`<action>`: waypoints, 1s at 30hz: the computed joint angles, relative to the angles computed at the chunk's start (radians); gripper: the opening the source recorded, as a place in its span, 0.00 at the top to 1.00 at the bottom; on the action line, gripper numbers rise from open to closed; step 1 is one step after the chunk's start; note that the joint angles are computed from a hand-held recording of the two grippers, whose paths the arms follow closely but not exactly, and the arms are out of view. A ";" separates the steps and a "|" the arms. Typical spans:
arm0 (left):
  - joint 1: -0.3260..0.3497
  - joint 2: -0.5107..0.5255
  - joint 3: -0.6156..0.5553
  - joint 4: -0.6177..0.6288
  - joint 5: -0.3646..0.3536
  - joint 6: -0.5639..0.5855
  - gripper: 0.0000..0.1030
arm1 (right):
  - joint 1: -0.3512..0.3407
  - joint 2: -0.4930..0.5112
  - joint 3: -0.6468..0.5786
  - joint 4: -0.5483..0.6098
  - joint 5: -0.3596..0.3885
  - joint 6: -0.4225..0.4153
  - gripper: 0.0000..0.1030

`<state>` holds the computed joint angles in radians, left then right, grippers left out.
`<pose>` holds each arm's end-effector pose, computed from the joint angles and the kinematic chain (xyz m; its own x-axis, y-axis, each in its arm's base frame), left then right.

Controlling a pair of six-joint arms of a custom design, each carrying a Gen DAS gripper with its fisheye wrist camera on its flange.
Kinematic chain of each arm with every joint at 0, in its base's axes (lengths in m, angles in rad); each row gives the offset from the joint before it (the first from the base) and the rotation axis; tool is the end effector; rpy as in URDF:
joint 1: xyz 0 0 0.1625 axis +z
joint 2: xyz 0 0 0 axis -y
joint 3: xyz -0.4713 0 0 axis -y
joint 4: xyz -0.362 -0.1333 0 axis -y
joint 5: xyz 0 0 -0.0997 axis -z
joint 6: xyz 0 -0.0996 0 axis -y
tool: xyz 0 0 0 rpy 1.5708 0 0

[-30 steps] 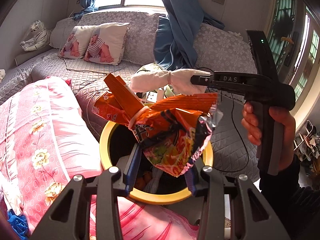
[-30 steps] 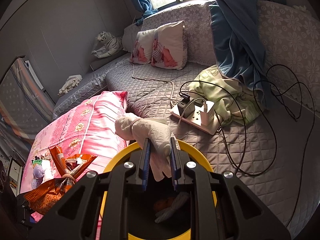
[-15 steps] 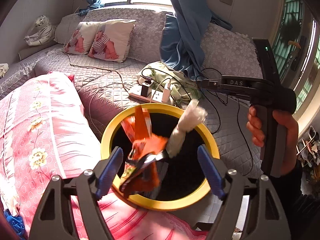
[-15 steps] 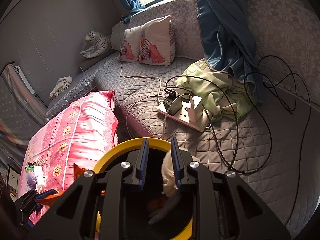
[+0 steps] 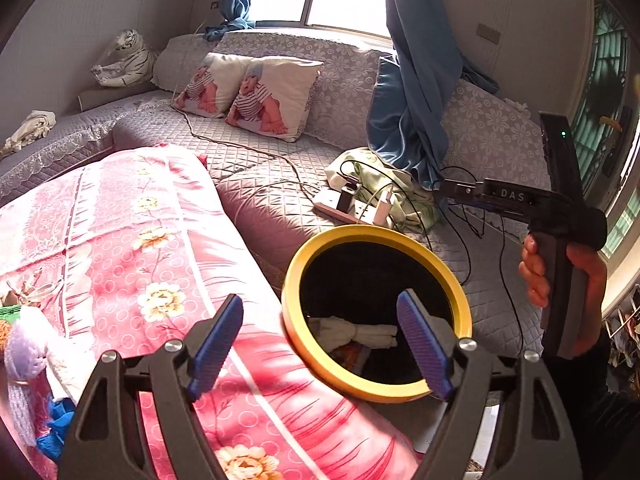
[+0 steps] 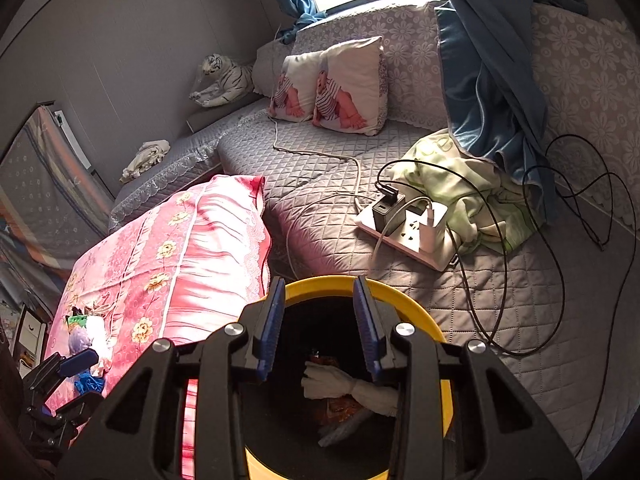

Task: Collect trash
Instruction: 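Move both open tools back over the trash pile on the bed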

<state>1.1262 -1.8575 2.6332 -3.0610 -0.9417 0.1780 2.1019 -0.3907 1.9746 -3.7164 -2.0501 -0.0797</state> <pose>0.0643 -0.3112 0.3656 -0.8241 0.1204 -0.5535 0.4784 0.6713 -0.5662 0.3602 -0.4408 -0.0417 -0.8525 -0.2950 0.4315 -0.4981 0.7085 -0.4999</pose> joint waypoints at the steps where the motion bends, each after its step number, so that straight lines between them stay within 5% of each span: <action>1: 0.001 -0.026 -0.001 0.017 0.014 0.001 0.26 | 0.009 0.005 -0.010 0.011 0.005 -0.002 0.68; 20: 0.123 -0.338 -0.088 0.195 0.188 0.092 0.26 | 0.172 0.144 -0.280 0.311 0.167 -0.041 0.62; 30: 0.278 -0.361 -0.119 0.136 0.133 0.171 0.26 | 0.240 0.222 -0.436 0.501 0.239 -0.068 0.62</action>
<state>1.4042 -2.2183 2.5145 -2.9245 -0.8085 0.3492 2.3421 -0.1685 1.5383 -3.2153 -1.8114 -0.1475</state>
